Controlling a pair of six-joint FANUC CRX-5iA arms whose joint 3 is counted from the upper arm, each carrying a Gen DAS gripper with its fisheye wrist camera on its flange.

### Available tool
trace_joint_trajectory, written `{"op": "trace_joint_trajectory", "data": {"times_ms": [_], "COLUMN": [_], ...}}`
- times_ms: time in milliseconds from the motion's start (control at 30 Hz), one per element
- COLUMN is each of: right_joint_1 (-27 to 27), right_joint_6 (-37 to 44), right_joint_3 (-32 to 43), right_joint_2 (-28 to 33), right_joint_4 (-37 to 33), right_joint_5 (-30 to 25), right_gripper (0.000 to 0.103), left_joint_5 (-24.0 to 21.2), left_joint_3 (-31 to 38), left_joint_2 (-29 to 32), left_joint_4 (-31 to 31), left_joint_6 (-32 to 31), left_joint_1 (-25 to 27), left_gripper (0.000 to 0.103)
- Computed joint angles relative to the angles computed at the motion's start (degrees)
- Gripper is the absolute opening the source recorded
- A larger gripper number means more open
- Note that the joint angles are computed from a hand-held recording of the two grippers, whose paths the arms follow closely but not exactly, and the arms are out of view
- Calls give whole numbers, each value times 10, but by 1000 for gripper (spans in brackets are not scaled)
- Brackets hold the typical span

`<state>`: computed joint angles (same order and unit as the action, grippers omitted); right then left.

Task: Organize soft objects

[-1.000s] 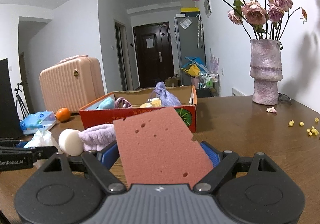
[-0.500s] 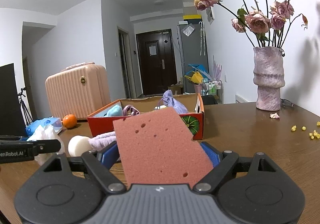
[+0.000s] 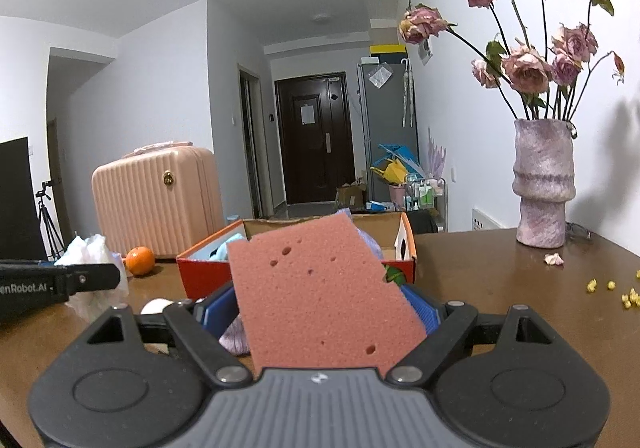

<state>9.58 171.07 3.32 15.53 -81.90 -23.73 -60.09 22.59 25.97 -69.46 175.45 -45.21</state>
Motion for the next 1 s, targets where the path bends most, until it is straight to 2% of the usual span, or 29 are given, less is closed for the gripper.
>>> {"op": "trace_joint_trajectory", "data": {"times_ms": [567, 1000], "right_joint_1": [36, 66], "right_joint_6": [-8, -109], "right_joint_3": [75, 145], "right_joint_2": [42, 90], "right_joint_4": [10, 101], "right_joint_5": [43, 68], "right_gripper": [86, 86], "left_joint_5": [-2, 23], "left_joint_3": [71, 118], "left_joint_2": [33, 61], "left_joint_4": [-42, -35], "left_joint_6": [2, 7], "left_joint_1": [22, 61], "left_gripper": [41, 41]}}
